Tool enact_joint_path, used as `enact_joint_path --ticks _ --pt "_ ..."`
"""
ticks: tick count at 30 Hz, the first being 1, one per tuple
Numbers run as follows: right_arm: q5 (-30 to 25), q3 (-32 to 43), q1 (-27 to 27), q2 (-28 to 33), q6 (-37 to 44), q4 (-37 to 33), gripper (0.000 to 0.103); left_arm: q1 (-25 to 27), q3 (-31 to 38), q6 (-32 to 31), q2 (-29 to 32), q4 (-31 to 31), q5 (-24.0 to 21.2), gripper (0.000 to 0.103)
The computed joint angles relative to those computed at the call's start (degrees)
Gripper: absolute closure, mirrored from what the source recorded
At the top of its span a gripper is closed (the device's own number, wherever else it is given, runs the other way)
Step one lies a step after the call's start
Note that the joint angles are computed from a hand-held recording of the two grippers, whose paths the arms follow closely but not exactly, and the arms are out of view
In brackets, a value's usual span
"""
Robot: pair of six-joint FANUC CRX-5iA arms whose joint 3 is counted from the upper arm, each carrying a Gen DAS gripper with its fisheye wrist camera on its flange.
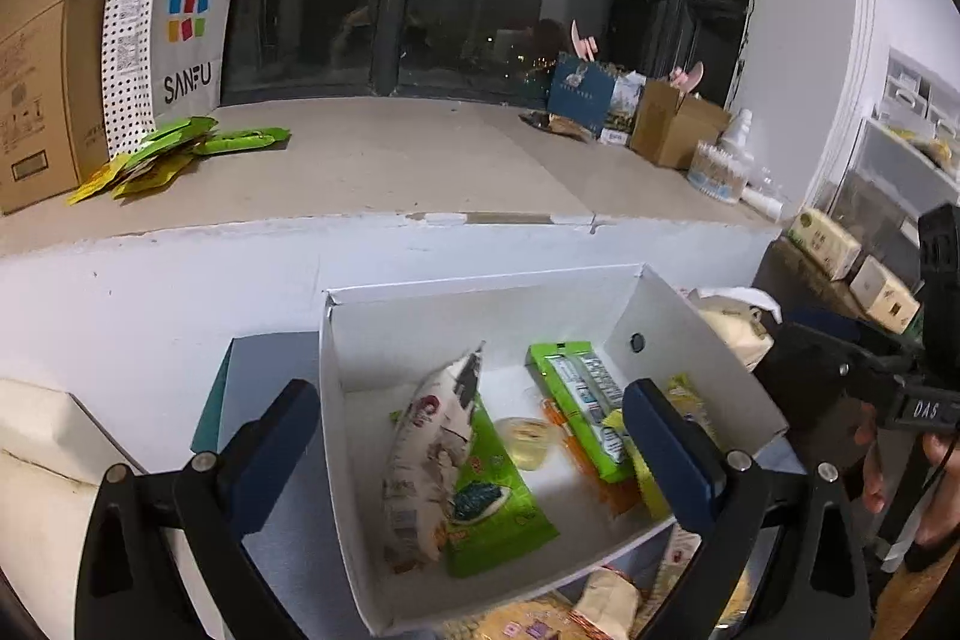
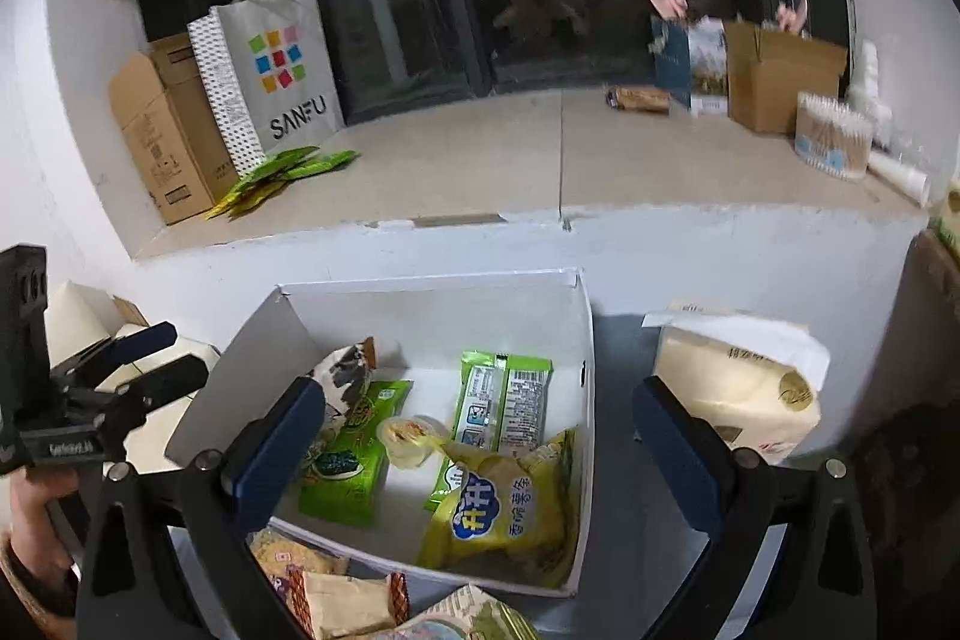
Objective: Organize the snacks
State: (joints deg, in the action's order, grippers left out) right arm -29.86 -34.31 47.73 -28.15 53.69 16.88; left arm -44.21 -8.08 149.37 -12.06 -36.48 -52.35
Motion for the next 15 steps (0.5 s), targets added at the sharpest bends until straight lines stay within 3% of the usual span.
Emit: enact_joint_path --ticks 2,9,15 --pt "-0.4 -0.6 0.8 -1.8 0.1 0.0 0.0 -2.3 0.5 1.7 -0.6 -2.1 -2.0 0.0" --pt "-2.9 -6.8 6.7 -13.1 -4.2 5.6 0.0 -17.6 3.5 6.8 -1.6 -13.6 -13.9 0.0" --pt "-11.3 -13.1 17.8 -25.6 -13.1 18.7 0.0 -31.3 6.1 13.4 -1.4 -23.0 -23.8 0.0"
